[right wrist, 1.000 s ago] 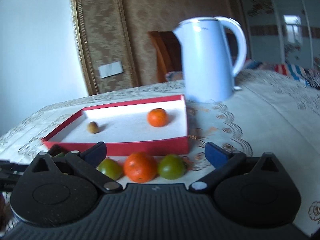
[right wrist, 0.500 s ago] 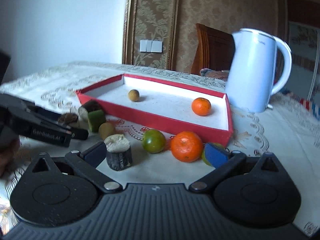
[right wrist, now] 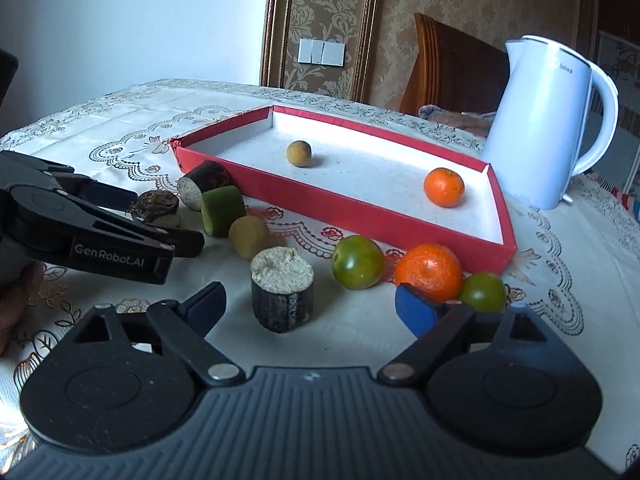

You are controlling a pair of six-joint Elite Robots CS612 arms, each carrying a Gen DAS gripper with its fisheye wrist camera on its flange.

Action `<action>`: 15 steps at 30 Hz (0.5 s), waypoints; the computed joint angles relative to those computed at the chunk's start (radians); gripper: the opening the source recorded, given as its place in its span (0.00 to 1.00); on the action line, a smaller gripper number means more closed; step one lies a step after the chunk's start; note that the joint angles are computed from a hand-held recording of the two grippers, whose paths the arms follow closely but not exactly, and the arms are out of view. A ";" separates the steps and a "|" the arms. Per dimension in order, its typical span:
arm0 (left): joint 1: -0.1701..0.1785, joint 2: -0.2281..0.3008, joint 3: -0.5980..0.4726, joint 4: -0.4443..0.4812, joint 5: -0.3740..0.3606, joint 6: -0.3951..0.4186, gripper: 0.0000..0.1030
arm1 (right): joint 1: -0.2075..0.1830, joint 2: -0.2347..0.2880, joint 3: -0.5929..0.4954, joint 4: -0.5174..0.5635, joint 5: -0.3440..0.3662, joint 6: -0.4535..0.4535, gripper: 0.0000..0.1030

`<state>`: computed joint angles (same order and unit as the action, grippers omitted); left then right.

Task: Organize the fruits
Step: 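Move the right tool to the dark root piece while the left tool approaches the dark round piece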

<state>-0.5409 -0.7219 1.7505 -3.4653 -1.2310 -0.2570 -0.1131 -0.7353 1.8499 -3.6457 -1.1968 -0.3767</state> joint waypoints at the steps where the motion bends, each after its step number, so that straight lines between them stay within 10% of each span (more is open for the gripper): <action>1: 0.000 0.000 0.000 0.000 0.000 0.000 0.79 | 0.001 0.000 0.000 0.002 -0.004 -0.004 0.87; 15: 0.000 0.000 0.000 0.000 0.000 0.000 0.79 | 0.011 0.000 -0.006 0.012 -0.005 -0.037 0.81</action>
